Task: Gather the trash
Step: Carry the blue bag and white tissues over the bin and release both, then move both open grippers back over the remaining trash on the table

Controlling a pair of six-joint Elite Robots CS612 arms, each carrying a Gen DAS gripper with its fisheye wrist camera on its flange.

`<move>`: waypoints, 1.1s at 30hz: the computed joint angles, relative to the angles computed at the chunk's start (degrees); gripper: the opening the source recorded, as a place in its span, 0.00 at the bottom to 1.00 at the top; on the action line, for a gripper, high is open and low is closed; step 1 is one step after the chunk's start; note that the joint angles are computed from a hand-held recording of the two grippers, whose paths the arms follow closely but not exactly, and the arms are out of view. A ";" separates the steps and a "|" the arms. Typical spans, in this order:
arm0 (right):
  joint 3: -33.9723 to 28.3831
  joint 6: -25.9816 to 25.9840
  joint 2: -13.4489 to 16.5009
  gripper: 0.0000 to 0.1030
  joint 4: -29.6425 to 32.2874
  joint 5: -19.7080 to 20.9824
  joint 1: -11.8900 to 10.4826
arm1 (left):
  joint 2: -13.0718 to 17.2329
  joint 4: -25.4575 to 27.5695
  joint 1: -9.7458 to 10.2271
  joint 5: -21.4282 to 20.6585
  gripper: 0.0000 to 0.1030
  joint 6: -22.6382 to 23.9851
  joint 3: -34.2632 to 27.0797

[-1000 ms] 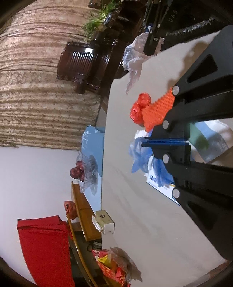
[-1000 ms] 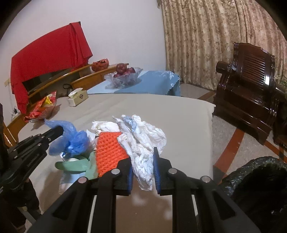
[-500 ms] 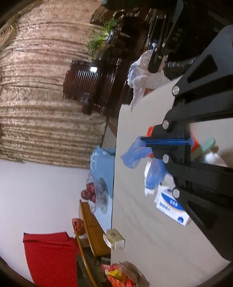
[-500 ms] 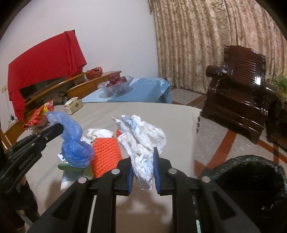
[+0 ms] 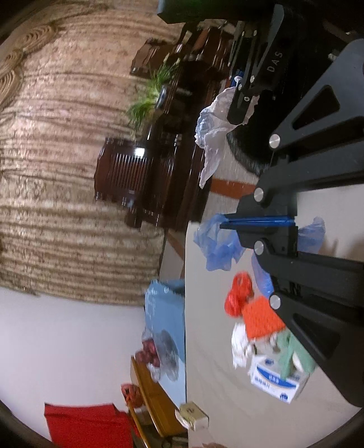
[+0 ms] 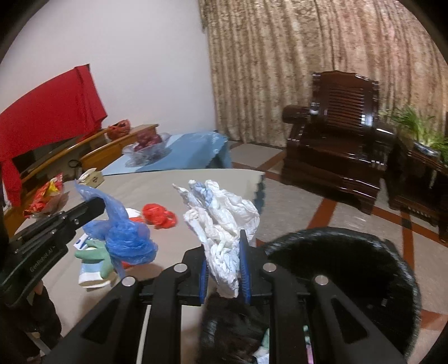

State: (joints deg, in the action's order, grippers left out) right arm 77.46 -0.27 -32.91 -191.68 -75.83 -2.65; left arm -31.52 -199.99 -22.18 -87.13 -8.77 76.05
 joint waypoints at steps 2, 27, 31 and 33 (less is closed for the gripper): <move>1.43 0.51 -0.66 0.18 -0.90 -1.05 -0.57 | 0.15 0.16 -0.39 -1.40 0.00 0.40 -0.26; 11.67 4.73 -4.09 0.31 -2.87 -10.24 -5.02 | 4.15 10.34 -4.65 -15.63 0.05 6.36 -6.04; 11.72 5.21 -3.99 0.54 -2.68 -11.24 -5.08 | 4.30 11.99 -4.42 -15.62 0.36 5.33 -6.29; 12.03 5.44 -3.96 0.77 -3.67 -11.97 -5.08 | 4.25 12.03 -4.22 -15.05 0.42 5.03 -6.15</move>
